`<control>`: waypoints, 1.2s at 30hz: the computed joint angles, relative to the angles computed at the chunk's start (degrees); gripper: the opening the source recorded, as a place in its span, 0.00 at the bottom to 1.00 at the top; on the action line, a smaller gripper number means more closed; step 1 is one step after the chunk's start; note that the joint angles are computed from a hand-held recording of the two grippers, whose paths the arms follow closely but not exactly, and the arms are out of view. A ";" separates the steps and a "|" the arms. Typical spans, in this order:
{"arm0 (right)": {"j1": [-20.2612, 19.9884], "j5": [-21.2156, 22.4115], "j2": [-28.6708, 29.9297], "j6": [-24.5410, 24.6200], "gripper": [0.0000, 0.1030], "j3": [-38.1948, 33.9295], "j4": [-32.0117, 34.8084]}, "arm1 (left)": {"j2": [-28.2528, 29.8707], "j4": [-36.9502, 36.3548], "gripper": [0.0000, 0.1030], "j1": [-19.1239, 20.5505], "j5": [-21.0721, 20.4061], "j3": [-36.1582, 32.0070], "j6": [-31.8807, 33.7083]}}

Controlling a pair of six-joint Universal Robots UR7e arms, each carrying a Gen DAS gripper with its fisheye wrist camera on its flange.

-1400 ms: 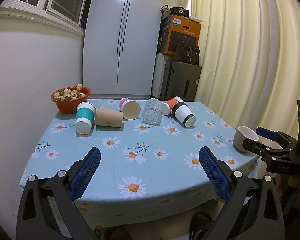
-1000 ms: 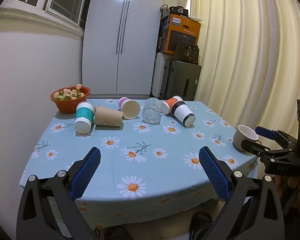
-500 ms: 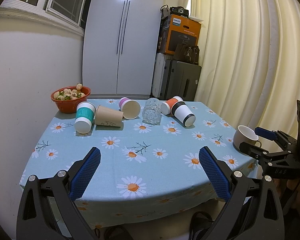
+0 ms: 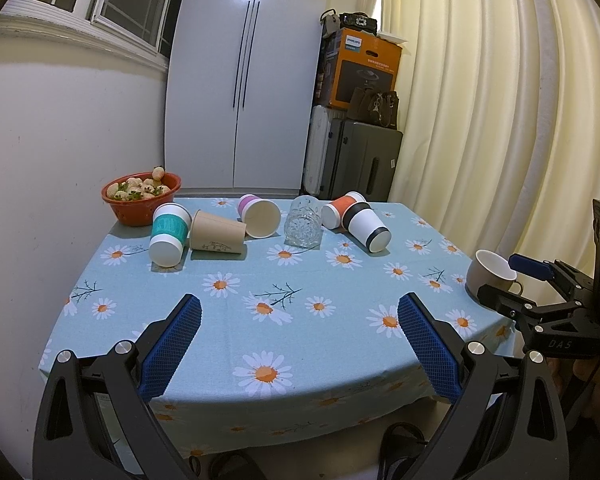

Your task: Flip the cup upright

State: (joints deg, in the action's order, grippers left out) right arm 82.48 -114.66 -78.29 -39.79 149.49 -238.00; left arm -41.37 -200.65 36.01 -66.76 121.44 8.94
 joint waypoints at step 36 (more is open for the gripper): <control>-0.45 0.33 -0.86 0.66 0.94 -0.01 2.13 | 0.39 0.54 0.93 -0.62 -0.06 0.14 -0.57</control>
